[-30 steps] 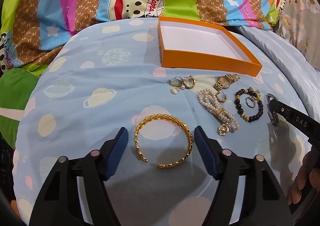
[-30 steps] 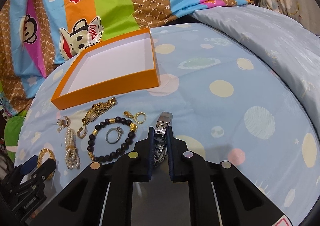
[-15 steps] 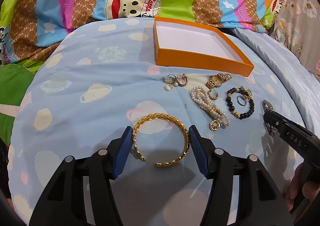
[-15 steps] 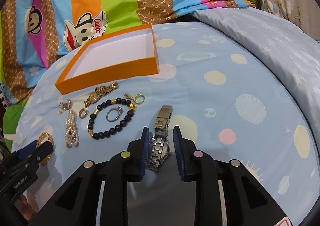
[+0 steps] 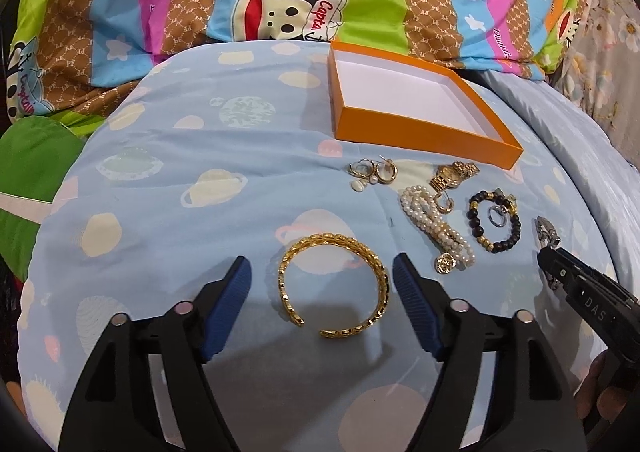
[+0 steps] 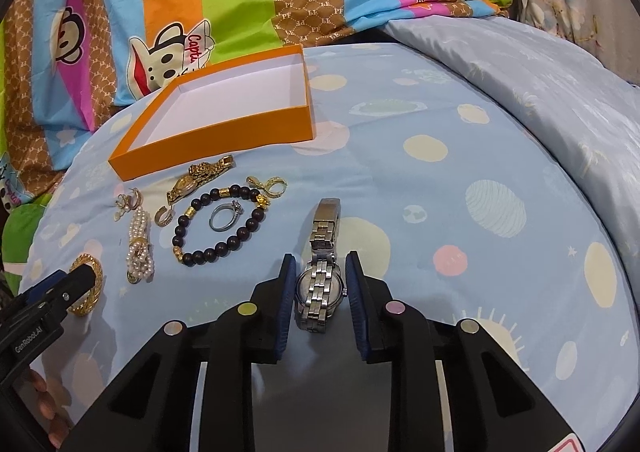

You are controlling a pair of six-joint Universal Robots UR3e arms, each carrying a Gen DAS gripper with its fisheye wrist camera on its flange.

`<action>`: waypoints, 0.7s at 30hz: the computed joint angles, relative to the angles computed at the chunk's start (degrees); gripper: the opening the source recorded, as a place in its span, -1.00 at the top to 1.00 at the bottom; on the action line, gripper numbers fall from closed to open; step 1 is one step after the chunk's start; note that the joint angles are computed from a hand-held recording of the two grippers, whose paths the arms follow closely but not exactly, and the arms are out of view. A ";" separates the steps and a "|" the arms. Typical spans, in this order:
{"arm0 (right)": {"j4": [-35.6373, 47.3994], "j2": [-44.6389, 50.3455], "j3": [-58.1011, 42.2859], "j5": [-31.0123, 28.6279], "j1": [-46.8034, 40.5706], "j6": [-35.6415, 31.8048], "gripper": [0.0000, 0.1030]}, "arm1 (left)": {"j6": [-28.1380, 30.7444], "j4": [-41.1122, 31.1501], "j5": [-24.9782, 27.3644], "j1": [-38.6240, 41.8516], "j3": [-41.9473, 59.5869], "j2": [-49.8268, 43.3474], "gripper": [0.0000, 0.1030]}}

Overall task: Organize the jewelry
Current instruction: 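Close the right tool on the silver watch while the left tool grasps the gold bangle, then carry the bangle and silver watch into the orange box while both tools open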

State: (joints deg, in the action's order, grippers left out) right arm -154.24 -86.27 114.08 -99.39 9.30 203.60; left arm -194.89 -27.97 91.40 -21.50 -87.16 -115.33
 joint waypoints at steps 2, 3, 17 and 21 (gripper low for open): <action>-0.38 -0.47 0.64 0.05 -0.06 0.06 0.54 | -0.35 0.42 -0.02 0.20 -0.46 0.26 -0.49; -0.55 -0.69 0.90 0.29 -0.27 0.06 0.54 | -0.46 0.06 0.07 0.17 -0.11 0.03 -0.49; -1.52 -3.95 3.38 1.58 -0.89 0.27 0.54 | 2.76 -2.28 0.08 -1.23 2.00 -1.08 -0.08; -1.56 -5.13 3.88 1.61 -1.06 0.12 0.55 | 2.99 -1.90 -0.90 -1.26 0.37 0.32 -0.07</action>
